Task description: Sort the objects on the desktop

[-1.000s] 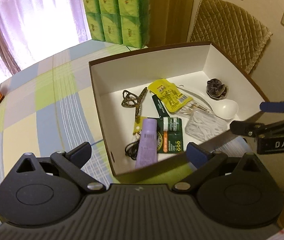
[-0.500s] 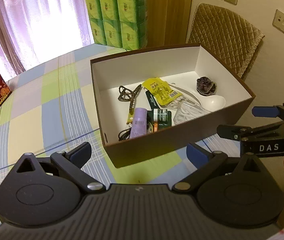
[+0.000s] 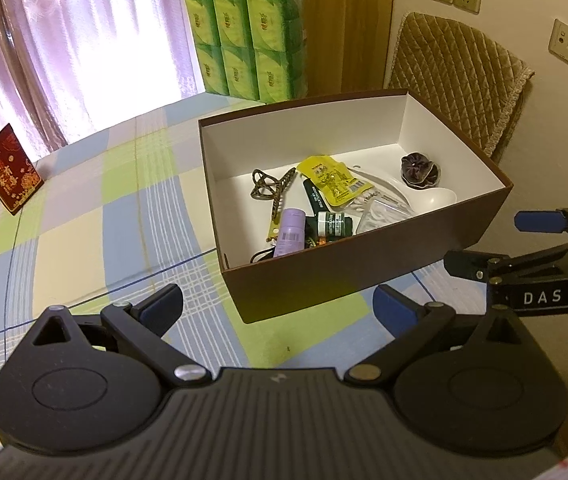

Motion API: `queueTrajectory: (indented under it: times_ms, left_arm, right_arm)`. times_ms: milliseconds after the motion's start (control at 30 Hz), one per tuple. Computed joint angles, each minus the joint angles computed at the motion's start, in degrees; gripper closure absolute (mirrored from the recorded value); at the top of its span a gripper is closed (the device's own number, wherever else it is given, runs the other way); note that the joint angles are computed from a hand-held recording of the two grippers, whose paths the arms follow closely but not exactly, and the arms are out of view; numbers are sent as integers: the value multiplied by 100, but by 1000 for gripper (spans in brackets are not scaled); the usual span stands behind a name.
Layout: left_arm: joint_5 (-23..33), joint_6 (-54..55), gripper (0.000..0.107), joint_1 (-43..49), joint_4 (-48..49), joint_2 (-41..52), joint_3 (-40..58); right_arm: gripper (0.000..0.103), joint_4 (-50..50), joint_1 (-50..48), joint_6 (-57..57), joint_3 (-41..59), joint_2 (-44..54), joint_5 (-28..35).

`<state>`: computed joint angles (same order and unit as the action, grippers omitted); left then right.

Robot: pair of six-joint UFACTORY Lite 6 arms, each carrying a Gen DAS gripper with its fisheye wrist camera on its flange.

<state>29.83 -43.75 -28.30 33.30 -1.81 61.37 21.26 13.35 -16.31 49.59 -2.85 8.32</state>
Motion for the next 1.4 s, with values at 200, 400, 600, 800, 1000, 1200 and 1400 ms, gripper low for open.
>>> queueTrajectory:
  times_ms: [200,400,600,800,1000,1200,1400]
  left_arm:
    - [33,-216,7,-91,225,-71,-41]
    - [43,-205,7,-123,218,-86,-52]
    - [85,-217,7,-173,203,-54,-55]
    - [98,-270,7,-208,227,-22,-92]
    - [113,-260,7,-231,226,46,-53]
    - [121,-312,7,-279,276,128,-12]
    - [115,-293,7,-275,261,133,-7]
  right_arm:
    - [2,-175,22,178,-92,-103,-28]
    - [2,-484,27,485,-179,-182,-33]
    - [2,-829,82,860,-265,-246,-21]
    - [2,-989,106,1023,-314,-261,-38]
    - [2,-954,88,975,-343,-267,-81]
    - [2,-729,21,690,-339,-256,-70]
    - [2,-427,-12,342,-381,-265,-97]
